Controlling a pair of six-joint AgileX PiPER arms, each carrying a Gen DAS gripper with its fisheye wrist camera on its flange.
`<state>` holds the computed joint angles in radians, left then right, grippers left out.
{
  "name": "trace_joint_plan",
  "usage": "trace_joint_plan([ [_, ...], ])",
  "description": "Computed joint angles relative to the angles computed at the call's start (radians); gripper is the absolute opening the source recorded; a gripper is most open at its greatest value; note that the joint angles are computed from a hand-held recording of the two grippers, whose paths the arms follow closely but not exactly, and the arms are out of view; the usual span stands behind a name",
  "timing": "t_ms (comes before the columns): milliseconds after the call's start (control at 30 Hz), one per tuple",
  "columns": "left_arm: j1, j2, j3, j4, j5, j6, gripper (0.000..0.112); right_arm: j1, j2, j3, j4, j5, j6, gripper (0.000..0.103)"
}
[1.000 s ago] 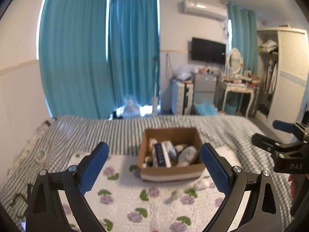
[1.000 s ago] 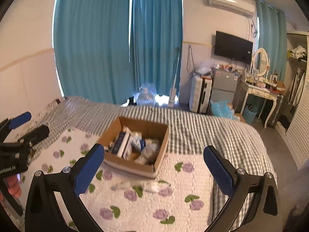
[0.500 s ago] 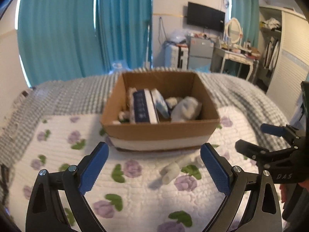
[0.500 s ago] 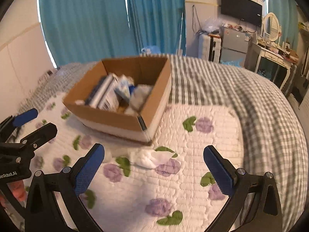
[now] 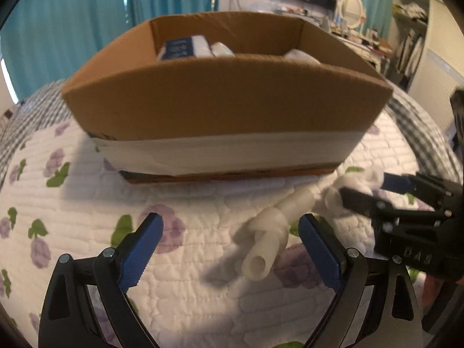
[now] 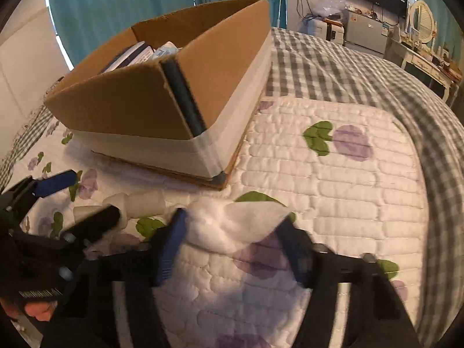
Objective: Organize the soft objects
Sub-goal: 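Grasp the white plastic tube with the left tool while the right tool grasps the white cotton wad, then carry the tube and cotton wad into the box and open both tools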
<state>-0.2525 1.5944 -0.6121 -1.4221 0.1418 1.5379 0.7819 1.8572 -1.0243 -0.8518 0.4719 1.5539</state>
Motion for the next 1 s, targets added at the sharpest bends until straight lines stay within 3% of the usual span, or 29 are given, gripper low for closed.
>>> trace_joint_plan([
  [67, -0.014, 0.007, 0.01, -0.098, -0.002, 0.113, 0.094, 0.004, -0.006, 0.017, -0.067, -0.023, 0.082, 0.038],
  [200, -0.036, 0.02, 0.016, -0.201, 0.014, 0.233, 0.091, 0.026, -0.013, 0.013, -0.121, 0.023, 0.133, 0.035],
  [233, -0.036, 0.022, 0.013, -0.179, 0.025, 0.218, 0.086, 0.032, -0.012, 0.01, -0.122, 0.035, 0.132, 0.035],
  [300, -0.043, 0.034, 0.0, -0.082, 0.049, 0.143, 0.059, 0.032, -0.018, 0.016, -0.124, 0.039, 0.138, 0.035],
  [367, -0.049, 0.039, -0.012, 0.036, 0.066, 0.037, 0.047, 0.03, -0.026, 0.026, -0.13, 0.034, 0.157, 0.035],
  [567, -0.015, 0.001, -0.023, 0.249, 0.129, -0.151, 0.028, 0.037, -0.058, 0.036, -0.113, 0.052, 0.158, 0.035],
  [733, 0.061, -0.056, -0.042, 0.448, 0.229, -0.335, 0.027, 0.079, -0.111, 0.02, -0.086, 0.113, 0.138, 0.035],
  [833, 0.073, -0.15, -0.027, 0.549, 0.264, -0.431, 0.027, 0.118, -0.145, -0.015, -0.054, 0.183, 0.095, 0.035],
  [1000, 0.148, -0.335, -0.025, 0.674, 0.389, -0.54, 0.027, 0.206, -0.204, -0.114, -0.018, 0.339, 0.027, 0.035],
])
